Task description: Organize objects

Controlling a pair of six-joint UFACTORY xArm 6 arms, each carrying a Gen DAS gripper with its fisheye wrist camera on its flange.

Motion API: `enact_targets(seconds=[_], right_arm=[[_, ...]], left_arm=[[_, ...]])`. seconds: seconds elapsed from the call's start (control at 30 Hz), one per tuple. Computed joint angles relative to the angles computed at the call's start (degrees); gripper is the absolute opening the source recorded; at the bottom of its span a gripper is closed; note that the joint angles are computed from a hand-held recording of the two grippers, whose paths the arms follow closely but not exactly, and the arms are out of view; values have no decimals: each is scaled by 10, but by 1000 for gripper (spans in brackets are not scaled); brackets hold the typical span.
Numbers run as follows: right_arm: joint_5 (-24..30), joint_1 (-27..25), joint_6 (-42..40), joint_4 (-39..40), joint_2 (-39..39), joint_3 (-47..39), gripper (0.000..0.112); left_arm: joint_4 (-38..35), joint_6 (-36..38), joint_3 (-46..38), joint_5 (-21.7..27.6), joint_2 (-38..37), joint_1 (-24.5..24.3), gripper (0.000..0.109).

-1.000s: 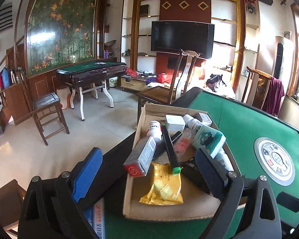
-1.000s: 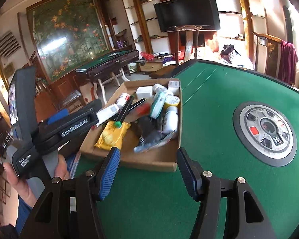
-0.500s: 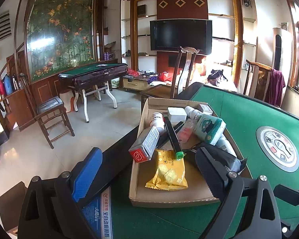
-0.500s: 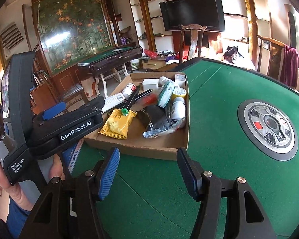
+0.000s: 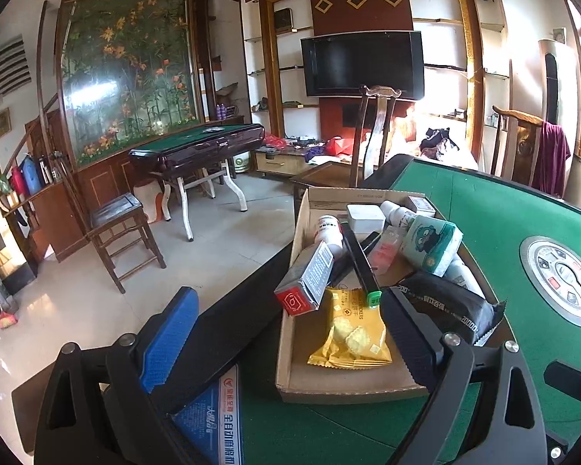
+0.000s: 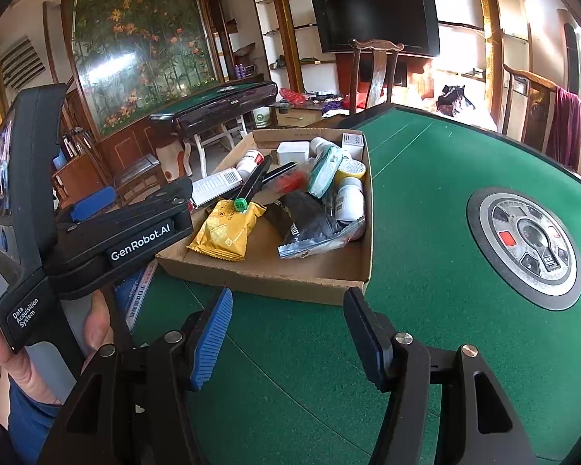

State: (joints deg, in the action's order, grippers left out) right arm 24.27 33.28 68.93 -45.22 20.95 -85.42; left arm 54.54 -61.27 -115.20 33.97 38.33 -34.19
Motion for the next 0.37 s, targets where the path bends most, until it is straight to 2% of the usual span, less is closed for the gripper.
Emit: enact_targets(seconds=[0.17, 0.37], right_arm=[[1, 0, 4, -3, -1, 1, 65], [1, 0, 2, -1, 0, 1, 65]], left_arm=[[41, -31, 5, 23, -8, -5, 94], [64, -44, 21, 23, -21, -7, 92]])
